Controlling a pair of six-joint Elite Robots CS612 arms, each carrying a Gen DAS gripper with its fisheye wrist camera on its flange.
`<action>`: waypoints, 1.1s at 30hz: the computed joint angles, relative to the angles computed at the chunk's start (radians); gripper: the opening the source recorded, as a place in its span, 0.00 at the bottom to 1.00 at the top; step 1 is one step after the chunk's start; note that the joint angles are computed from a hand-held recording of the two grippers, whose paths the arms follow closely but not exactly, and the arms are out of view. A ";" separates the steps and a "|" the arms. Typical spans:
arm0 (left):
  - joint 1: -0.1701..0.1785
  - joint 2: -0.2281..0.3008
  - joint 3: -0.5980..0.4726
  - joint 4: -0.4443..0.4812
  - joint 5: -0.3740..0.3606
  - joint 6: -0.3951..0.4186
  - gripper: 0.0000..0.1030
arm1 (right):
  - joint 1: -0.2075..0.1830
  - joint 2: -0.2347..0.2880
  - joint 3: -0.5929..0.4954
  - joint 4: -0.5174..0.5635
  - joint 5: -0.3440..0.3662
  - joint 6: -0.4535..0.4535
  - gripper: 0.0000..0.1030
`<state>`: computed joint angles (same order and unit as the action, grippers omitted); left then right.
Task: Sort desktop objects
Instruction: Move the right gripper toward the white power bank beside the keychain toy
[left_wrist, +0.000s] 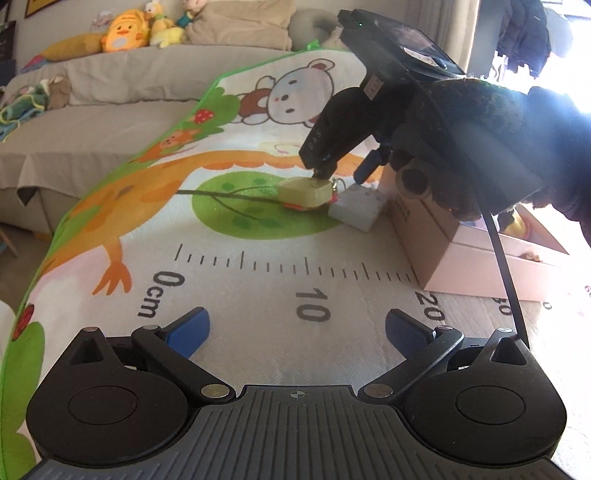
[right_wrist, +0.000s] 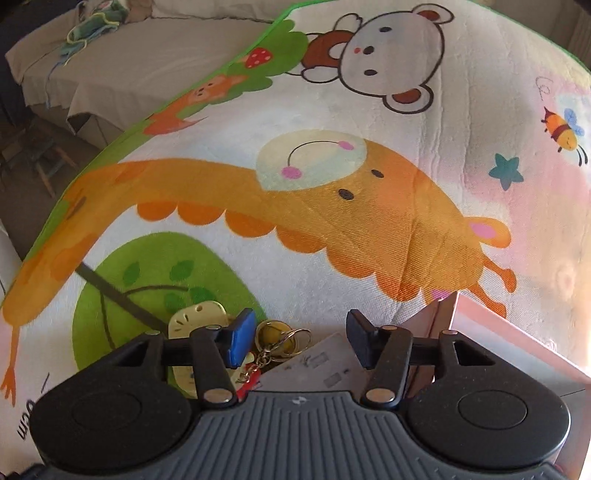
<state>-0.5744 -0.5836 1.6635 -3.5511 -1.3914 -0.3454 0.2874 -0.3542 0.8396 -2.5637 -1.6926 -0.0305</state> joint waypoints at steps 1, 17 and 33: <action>-0.001 -0.002 0.003 0.001 0.001 0.007 1.00 | 0.002 -0.008 0.018 -0.011 0.007 -0.007 0.54; -0.024 -0.037 0.075 0.018 0.010 0.093 1.00 | -0.010 -0.215 0.401 -0.130 0.278 -0.116 0.48; -0.024 -0.034 0.078 0.004 0.011 0.064 1.00 | -0.038 -0.282 0.494 -0.259 0.285 -0.001 0.54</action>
<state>-0.5985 -0.6180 1.7419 -3.5470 -1.3808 -0.2814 0.2498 -0.6359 1.3336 -2.8227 -1.4075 -0.0311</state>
